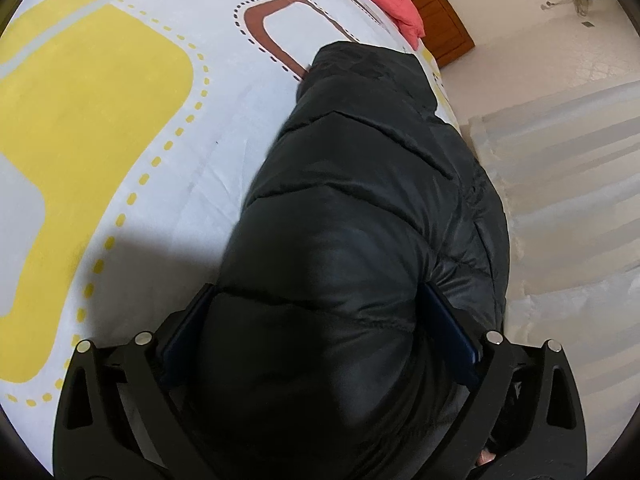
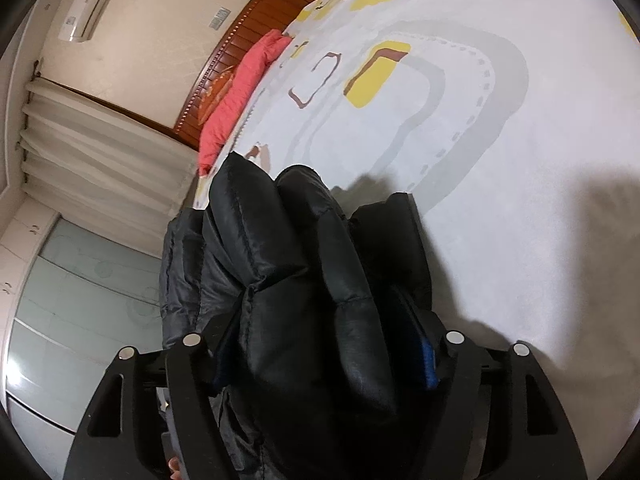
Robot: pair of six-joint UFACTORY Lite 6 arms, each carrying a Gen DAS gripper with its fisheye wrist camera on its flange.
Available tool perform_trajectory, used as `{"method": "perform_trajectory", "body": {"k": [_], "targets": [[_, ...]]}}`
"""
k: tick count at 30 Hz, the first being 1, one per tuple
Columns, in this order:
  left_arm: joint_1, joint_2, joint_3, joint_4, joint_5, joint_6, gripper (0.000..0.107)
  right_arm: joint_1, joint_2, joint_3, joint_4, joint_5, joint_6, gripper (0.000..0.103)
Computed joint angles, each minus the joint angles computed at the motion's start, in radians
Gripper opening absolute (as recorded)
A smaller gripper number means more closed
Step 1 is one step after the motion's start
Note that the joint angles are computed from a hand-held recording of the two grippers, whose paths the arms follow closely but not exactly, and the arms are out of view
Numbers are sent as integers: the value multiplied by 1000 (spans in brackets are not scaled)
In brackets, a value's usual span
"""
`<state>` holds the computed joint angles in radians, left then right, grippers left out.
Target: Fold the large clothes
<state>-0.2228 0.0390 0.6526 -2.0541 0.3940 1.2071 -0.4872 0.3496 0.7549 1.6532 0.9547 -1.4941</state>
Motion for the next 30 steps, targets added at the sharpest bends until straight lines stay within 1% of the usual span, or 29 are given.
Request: {"method": "perform_trajectory", "body": {"k": [4,7,10,12,14,16,18,19,20,22,25,30], "targets": [[46,-14,-28,66,84,9,100,-6,-4,6,-36,24,7,76],[59,-5,-25,81,118,30,101,-14,6,9,-46,48,-8,79],[67,24,-25,53,145,72,101,3,21,22,-48,43,-5,80],[72,39,-23,42,162,97,101,21,25,29,-46,31,-6,79],[62,43,-21,18,162,115,100,24,25,26,-44,36,-15,75],[49,29,-33,-11,152,141,96,25,17,12,-34,41,-36,68],[36,10,-47,-43,140,169,90,19,3,-11,-20,52,-67,62],[29,-11,-63,-53,131,174,89,27,3,-4,-12,52,-66,58],[21,-23,-69,-61,122,178,86,24,-2,-15,-3,56,-81,57],[8,-42,-78,-78,106,191,82,22,-11,-30,11,62,-99,51],[-10,-62,-87,-102,85,204,77,19,-42,-66,33,63,-132,46],[-35,-128,-130,-130,51,226,71,8,-94,-122,55,76,-160,41]]}}
